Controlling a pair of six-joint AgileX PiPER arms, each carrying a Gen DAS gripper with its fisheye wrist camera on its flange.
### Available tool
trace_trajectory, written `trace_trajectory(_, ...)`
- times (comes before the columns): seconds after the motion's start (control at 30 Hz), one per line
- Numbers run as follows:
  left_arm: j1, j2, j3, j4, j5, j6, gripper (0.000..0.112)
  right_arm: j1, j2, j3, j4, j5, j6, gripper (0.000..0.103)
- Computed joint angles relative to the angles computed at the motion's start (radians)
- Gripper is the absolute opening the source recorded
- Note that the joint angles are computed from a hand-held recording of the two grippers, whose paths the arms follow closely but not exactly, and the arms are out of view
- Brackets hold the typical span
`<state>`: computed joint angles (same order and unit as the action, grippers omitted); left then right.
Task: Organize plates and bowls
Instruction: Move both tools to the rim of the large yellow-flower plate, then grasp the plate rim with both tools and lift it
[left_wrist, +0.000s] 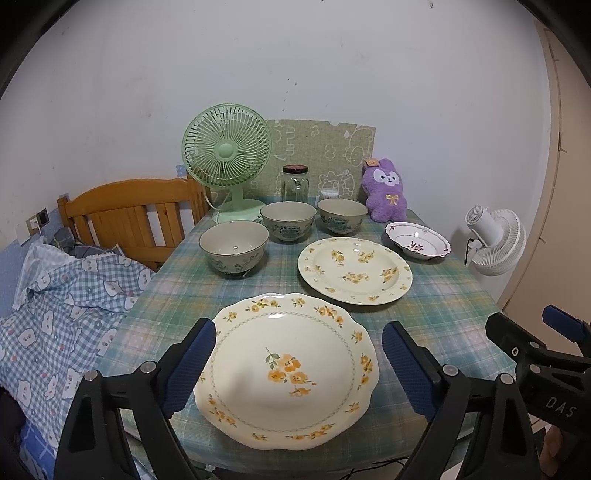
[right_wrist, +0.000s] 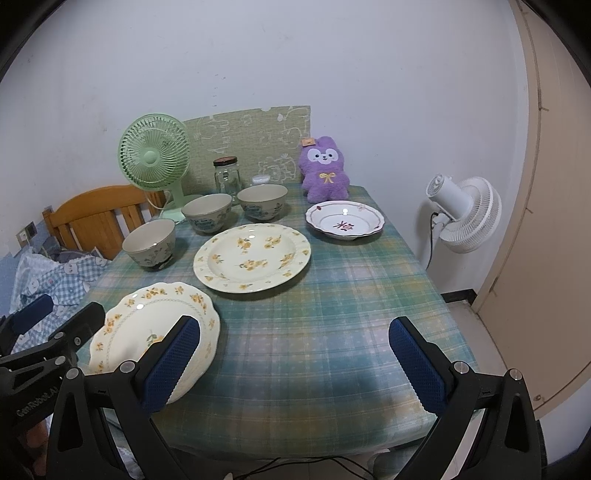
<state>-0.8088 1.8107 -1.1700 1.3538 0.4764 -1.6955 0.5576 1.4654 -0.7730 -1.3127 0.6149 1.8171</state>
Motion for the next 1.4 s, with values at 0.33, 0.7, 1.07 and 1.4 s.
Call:
trace_trajectory(0.33, 0.041, -0.004, -0.013, -0.059, -0.039, 0.093, 0.087, 0.008, 0.040, -0.068, 0.088, -0.005, -0.070, 0.103)
trace_trajectory(0.7, 0.180, 0.058, -0.062, -0.270, -0.130, 0.326, 0.081, 0.011, 0.225, -0.265, 0.196, -0.006, -0.160, 0.102)
trace_trajectory(1.07, 0.303, 0.203, -0.172, -0.589, -0.156, 0.696, 0.061, 0.007, 0.473, -0.505, 0.354, -0.005, -0.303, 0.098)
trace_trajectory(1.4, 0.364, 0.314, -0.261, -0.897, -0.148, 1.031, 0.049, 0.002, 0.632, -0.650, 0.489, 0.033, -0.393, 0.095)
